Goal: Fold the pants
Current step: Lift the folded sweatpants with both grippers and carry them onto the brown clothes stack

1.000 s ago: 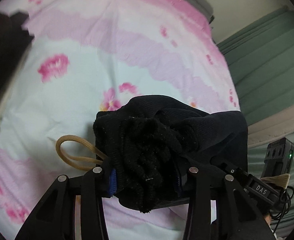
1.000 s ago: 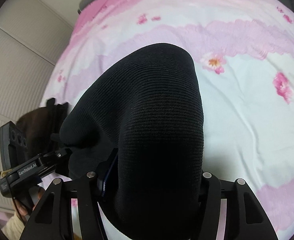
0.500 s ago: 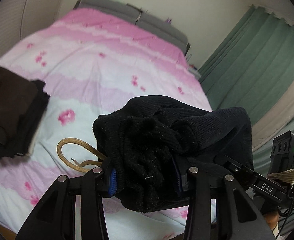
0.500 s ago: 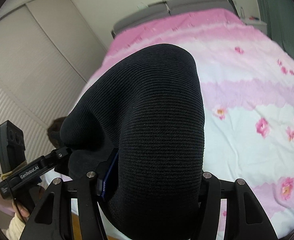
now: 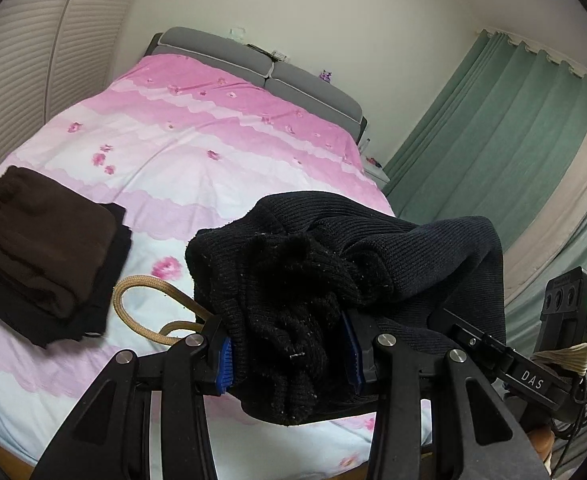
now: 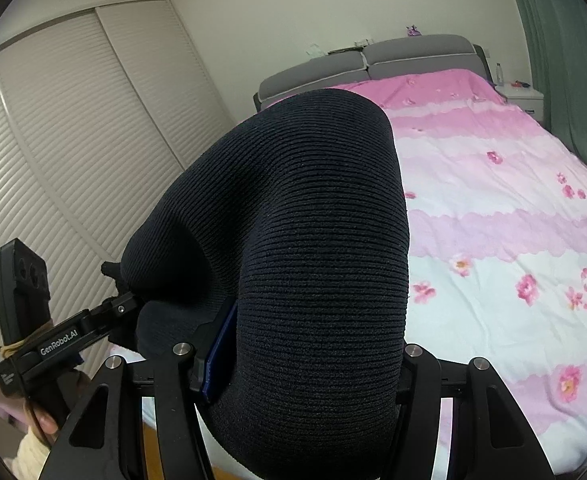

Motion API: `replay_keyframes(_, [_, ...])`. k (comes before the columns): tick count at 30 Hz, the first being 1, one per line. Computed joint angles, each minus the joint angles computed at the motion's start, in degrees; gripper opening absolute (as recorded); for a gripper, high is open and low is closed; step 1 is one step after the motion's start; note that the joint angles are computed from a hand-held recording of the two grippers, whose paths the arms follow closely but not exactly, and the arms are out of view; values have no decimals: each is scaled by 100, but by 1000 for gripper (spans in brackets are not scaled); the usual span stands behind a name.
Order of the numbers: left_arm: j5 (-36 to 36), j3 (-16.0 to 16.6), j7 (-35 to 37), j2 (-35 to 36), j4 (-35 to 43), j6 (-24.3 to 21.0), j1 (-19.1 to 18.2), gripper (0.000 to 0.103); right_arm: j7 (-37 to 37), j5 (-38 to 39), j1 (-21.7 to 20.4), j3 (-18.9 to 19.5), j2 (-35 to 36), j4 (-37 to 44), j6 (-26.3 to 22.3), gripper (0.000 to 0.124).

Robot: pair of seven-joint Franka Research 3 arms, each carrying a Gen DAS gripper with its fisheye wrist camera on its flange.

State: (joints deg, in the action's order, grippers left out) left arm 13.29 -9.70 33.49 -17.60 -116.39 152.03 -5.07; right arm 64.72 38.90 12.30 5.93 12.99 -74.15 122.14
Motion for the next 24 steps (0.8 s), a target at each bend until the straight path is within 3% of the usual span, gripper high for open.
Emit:
replay_keyframes(4, [-925, 753, 1377, -479, -484, 9, -344, 42, 513, -282, 364, 87, -194, -422, 576, 58])
replay_keyframes(8, [-1610, 1260, 2534, -858, -817, -46, -435, 42, 1133, -622, 733, 175, -344, -769, 1135, 58])
replay_keyframes(14, [-2236, 1698, 3644, -1225, -1016, -368, -249, 42, 2130, -1284, 1262, 299, -157, -717, 1672, 58])
replay_keyframes(24, [-2961, 2197, 4772, -1105, -894, -631, 230, 42, 2803, -2018, 1825, 406, 609, 230, 1583, 58])
